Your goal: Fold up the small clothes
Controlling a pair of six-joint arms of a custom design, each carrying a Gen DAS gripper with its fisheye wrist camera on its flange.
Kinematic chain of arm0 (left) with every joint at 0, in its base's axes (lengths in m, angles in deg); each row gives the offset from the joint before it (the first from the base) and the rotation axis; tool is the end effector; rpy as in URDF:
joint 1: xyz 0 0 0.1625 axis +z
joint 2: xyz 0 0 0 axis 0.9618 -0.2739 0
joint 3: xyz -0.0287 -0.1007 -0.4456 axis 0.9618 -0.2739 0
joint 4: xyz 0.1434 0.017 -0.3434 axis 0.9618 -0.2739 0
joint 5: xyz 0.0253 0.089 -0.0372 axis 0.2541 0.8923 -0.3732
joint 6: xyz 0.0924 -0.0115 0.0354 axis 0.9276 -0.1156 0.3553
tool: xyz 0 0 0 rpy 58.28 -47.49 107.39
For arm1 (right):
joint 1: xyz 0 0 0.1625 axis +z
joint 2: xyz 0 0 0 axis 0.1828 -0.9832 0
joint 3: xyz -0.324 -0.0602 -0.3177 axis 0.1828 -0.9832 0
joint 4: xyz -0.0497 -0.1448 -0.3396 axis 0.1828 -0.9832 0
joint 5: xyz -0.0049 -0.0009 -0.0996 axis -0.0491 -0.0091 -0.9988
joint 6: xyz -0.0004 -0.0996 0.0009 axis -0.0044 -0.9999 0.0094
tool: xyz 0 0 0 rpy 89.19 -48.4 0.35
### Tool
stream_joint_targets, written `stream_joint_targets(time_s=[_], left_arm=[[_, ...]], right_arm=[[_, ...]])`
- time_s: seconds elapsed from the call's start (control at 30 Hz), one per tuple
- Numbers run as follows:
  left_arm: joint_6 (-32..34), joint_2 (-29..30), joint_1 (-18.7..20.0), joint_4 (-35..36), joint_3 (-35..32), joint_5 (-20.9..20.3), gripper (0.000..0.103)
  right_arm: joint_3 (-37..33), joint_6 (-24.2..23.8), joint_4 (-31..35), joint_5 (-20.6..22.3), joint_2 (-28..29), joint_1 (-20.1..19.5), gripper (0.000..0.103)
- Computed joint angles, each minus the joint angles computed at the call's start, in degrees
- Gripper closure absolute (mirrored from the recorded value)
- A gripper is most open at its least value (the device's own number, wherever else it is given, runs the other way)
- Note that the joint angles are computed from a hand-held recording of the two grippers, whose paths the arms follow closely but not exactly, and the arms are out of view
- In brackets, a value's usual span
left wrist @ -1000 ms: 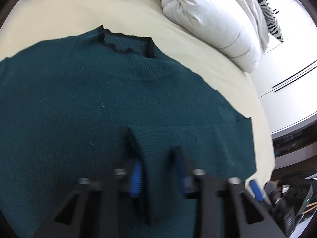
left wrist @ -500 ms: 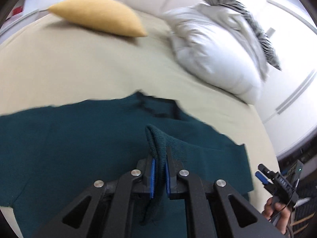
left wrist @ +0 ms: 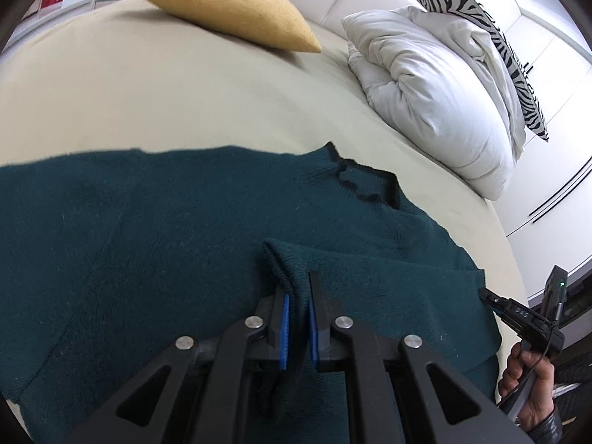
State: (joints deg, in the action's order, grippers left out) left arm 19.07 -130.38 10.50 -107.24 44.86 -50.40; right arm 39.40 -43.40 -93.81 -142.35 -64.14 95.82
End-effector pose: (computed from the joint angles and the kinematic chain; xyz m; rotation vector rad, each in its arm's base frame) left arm 0.0916 -0.7578 0.4271 0.1115 2.7282 -0.8540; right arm 0.2795 -0.7143 0.0320 -0.0771 -2.4247 0.8547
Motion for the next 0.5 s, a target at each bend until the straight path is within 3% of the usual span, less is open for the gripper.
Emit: stream_joint_targets(time_s=[0.07, 0.23, 0.33, 0.43, 0.5], left_arm=[[0.4, -0.3, -0.1, -0.5, 0.5, 0.1, 0.094], [1.8, 0.0, -0.2, -2.6, 1.1, 1.1, 0.094], [2.0, 0.7, 0.3, -2.7, 0.5, 0.6, 0.094], [3.1, 0.5, 0.2, -2.8, 0.8, 0.5, 0.094], [2.8, 0.5, 0.6, -2.7, 0.6, -0.5, 0.093]], right_arm=[[-0.5, 0.0, 0.1, -0.6, 0.0, 0.0, 0.096], [-1.6, -3.9, -4.3, -2.1, 0.8, 1.0, 0.098], [-2.4, -1.3, -0.7, -0.9, 1.3, -1.3, 0.098], [-0.1, -1.3, -3.6, 1.8, 0.1, -1.1, 0.095], [1.8, -0.2, -4.7, 0.8, -1.0, -0.4, 0.085]])
